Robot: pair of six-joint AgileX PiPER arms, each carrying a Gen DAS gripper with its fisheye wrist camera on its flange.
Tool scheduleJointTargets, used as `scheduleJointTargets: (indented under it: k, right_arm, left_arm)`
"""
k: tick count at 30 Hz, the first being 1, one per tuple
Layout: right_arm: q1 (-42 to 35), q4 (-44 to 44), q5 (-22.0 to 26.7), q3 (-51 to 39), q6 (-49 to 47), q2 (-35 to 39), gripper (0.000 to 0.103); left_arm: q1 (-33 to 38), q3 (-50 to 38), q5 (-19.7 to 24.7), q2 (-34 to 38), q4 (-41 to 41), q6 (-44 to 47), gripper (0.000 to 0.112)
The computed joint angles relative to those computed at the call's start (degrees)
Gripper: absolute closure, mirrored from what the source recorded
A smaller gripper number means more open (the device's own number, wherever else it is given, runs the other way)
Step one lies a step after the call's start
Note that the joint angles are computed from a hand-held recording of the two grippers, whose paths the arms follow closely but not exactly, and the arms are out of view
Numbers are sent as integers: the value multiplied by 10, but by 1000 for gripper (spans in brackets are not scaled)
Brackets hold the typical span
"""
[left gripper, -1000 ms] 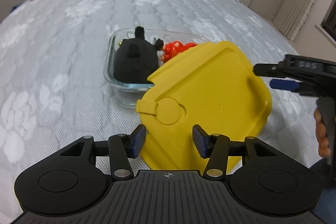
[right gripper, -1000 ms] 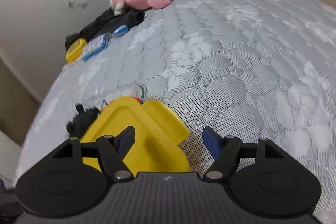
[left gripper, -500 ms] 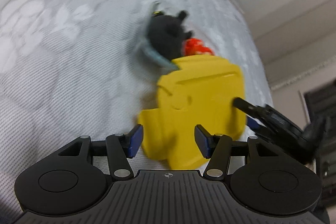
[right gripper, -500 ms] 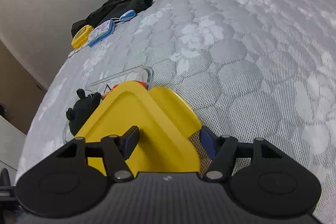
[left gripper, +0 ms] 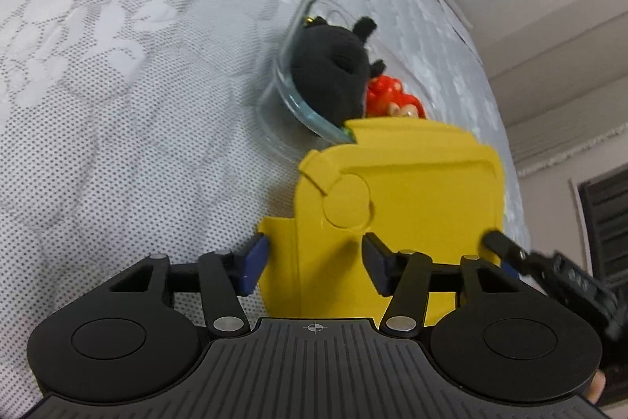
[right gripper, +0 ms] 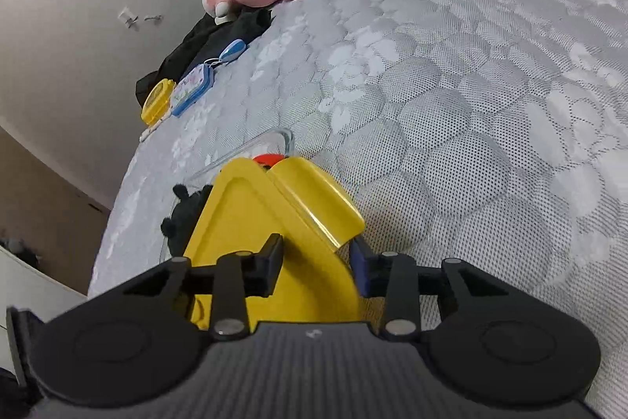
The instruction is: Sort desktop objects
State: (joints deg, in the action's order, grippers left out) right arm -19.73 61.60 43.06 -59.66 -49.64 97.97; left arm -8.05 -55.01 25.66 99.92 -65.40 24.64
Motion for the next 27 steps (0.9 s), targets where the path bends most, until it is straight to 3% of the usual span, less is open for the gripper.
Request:
scheduleJointTargets:
  k: [3,5,6,7,10,14,18,21,23,27]
  right_arm:
    - [-1,-5,0,6,7,-5,65]
    - [0,-16,2,-4,26,5,65]
    - [2,-21,1,-7,32,9,65]
    - [3,-25,0,-10,39,13,64]
    - [2,-26,5,-18,44,24,64]
    - [-3,-26,16,-22,50,30,65]
    - [-9,1,10,15,12,-12,73]
    - [-23,62,11,51,-48,-50,74]
    - [-17,108,2,48,-63,-47,72]
    - [20,185,-26,9,-109,-20,72]
  left_arm:
    - [21,7,-16,-1,-16,-13,57]
    - [41,-4,23,18,-54,19,55]
    - [43,-18,45,32,-53,28,48]
    - [37,-32,56,42,-37,27,44]
    - [-1,-66,28,51,34,5,33]
    - [12,-68,30,59,-13,27,39]
    - [35,-28,22,7,-83,87,58]
    - [49,-35,29,-22,-140,151,58]
    - [42,-75,15,-22,-105,139,58]
    - [30,-189,-25,27,41,35,54]
